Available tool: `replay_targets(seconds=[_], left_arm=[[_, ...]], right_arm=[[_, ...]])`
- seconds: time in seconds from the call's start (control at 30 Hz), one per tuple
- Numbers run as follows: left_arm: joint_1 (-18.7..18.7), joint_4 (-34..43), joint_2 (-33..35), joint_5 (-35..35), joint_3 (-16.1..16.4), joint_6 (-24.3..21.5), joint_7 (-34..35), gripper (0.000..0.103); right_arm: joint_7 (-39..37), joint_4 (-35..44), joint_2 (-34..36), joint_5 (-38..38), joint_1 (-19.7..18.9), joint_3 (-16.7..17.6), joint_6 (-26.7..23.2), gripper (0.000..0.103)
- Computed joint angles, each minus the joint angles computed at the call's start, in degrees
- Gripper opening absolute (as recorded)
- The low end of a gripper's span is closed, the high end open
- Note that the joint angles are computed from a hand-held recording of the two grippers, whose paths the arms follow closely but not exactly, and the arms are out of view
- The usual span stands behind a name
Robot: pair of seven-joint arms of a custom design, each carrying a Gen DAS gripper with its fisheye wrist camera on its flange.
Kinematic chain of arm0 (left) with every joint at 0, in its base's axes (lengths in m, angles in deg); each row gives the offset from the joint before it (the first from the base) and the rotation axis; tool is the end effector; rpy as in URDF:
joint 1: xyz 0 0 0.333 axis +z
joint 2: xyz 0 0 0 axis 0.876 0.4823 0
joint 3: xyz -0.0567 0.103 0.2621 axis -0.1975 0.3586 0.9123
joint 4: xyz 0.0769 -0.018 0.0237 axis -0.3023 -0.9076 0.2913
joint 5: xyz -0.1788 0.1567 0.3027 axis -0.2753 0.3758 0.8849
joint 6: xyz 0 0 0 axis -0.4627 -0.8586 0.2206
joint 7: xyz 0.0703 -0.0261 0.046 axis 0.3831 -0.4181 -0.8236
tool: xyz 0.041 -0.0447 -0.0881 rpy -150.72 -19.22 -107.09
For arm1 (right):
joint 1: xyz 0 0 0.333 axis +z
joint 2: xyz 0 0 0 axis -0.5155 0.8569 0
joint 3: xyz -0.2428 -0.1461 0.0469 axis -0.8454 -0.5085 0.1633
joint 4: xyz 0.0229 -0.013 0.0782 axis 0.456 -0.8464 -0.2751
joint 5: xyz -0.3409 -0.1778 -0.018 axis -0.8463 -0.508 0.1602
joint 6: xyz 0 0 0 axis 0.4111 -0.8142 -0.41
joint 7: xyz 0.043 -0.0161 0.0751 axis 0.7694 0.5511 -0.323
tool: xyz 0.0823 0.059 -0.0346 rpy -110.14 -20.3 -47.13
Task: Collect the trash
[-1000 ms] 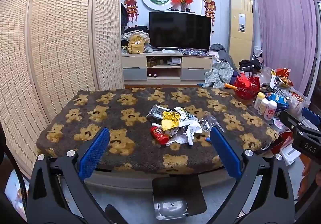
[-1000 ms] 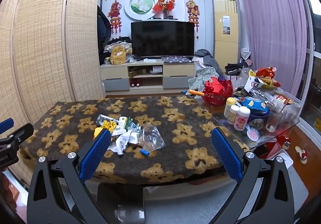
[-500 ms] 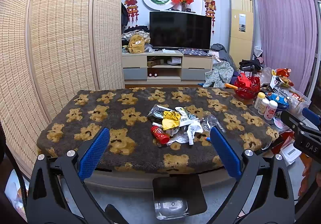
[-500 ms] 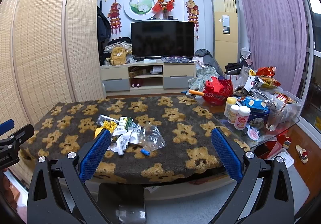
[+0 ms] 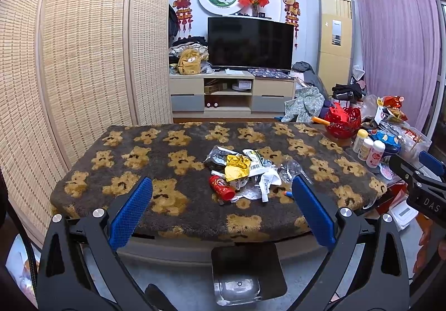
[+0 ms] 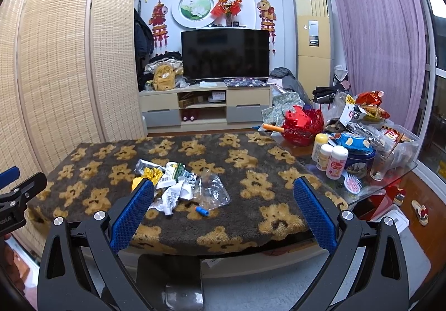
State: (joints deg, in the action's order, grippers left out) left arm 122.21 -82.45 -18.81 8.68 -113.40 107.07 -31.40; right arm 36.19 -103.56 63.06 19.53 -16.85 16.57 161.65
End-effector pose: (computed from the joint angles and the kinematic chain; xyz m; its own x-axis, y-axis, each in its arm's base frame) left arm 0.3976 -0.3682 0.7806 0.3736 -0.9275 0.0124 -0.4121 -0.1780 -0.8936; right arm 0.4802 0.1205 0.7759 0.3410 -0.9399 -0.0178 -0.3915 -0.1247 -0.9117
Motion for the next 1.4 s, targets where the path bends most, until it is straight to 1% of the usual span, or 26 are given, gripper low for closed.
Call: replay_targets(seconds=[0.4, 0.5, 0.57, 0.83, 0.87, 0.9, 1.0, 1.1, 1.27, 1.37, 1.4], left_arm=[[-0.3, 0.0, 0.3, 0.1, 0.2, -0.2, 0.3, 0.095], [-0.8, -0.3, 0.6, 0.4, 0.5, 0.1, 0.4, 0.095], [-1.0, -1.4, 0.1, 0.5, 0.1, 0.7, -0.4, 0.095], [-3.9, -3.8, 0.8, 2.6, 1.2, 1.4, -1.3, 0.095], [-3.5, -3.3, 1.4, 3.1, 0.6, 1.4, -1.6, 0.095], [-2.3, -1.8, 1.7, 3.4, -0.7, 0.8, -2.0, 0.095], [-2.8, -2.5, 1.3, 3.2, -0.1, 1.0, -2.0, 0.095], [-2.5, -2.3, 1.4, 3.2, -0.4, 1.0, -1.8, 0.095], [-3.0, -3.0, 1.6, 3.3, -0.1, 0.9, -2.0, 0.095], [-2.6, -2.9, 2.0, 3.5, -0.4, 0.4, -1.8, 0.095], [-1.4, -1.6, 2.5, 3.7, -1.3, -0.4, -1.7, 0.095]], right_arm=[[0.3, 0.0, 0.1, -0.2, 0.0, 0.2, -0.2, 0.1], [0.2, -0.2, 0.0, -0.1, 0.0, 0.2, -0.1, 0.1], [0.2, 0.1, 0.2, -0.1, 0.0, 0.1, -0.4, 0.1], [0.0, 0.2, 0.3, 0.1, 0.0, 0.0, -0.5, 0.1], [-0.2, 0.2, 0.3, 0.3, 0.1, 0.0, -0.5, 0.1], [-0.3, 0.2, 0.3, 0.4, 0.1, 0.0, -0.5, 0.1], [-0.2, 0.0, 0.3, 0.4, 0.0, 0.0, -0.4, 0.1], [-0.5, -0.2, 0.2, 0.7, 0.0, -0.1, 0.0, 0.1], [-0.5, 0.3, 1.1, 0.9, -0.1, -0.3, -0.3, 0.1], [0.0, 1.5, 2.0, 1.4, -0.2, -0.4, -1.1, 0.1], [-0.4, 2.2, 2.6, 2.1, 0.0, -0.6, -1.6, 0.1]])
